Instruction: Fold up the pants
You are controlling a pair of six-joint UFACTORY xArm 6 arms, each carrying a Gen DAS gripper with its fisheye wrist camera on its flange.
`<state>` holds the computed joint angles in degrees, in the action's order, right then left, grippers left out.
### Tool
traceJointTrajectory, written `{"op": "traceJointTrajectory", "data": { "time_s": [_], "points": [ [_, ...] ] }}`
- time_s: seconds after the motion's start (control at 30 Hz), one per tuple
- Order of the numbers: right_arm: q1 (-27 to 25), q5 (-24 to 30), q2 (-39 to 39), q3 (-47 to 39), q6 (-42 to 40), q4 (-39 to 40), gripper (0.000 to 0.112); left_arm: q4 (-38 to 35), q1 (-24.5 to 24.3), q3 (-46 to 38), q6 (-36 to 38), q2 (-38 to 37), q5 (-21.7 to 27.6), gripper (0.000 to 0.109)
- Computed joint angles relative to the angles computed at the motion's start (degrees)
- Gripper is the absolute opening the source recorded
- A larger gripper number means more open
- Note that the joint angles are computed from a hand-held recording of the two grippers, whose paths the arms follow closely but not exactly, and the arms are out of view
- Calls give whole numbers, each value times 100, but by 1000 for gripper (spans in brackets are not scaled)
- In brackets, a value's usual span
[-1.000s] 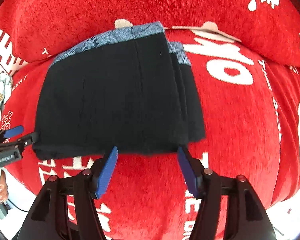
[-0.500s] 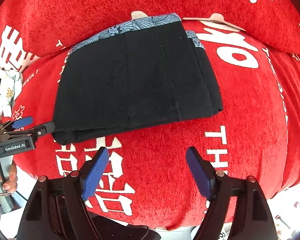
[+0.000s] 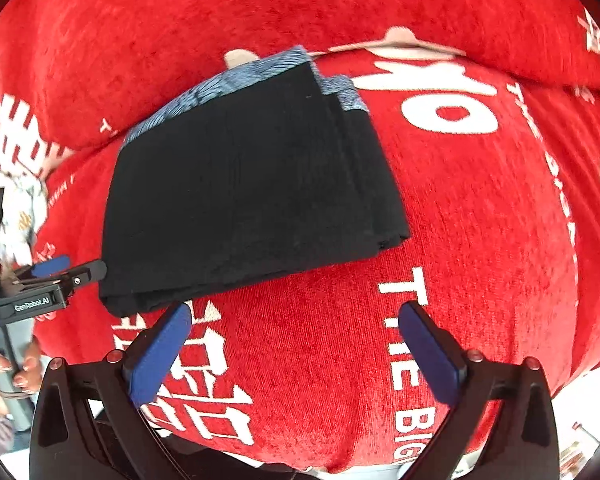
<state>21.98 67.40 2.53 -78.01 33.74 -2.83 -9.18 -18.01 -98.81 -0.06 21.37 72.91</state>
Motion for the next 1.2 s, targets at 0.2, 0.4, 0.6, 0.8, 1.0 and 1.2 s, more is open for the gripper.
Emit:
{"op": "traceJointTrajectory", "data": {
  "time_s": [0.2, 0.4, 0.6, 0.8, 1.0, 1.2],
  "points": [
    [-519, -38, 16, -37, -358, 476, 103, -478, 152, -734, -106, 569, 291, 103],
    [-1040, 153, 326, -362, -832, 1036, 103, -1177, 370, -1473, -53, 1146, 556, 103],
    [-1523, -74, 761, -615, -1409, 1925, 103, -1613, 511, -2081, -79, 1710, 719, 103],
    [-1787, -61, 1296, -1057, -2162, 2639, 103, -2439, 706, -2153, 271, 2001, 823, 103],
    [-1903, 442, 2011, -1721, -2771, 2993, 103, -2560, 644, -2703, 452, 2504, 988, 103],
    [-1866, 512, 2371, -2011, -3235, 3468, 103, -2547, 502, -2557, 601, 2466, 742, 103]
  ]
}}
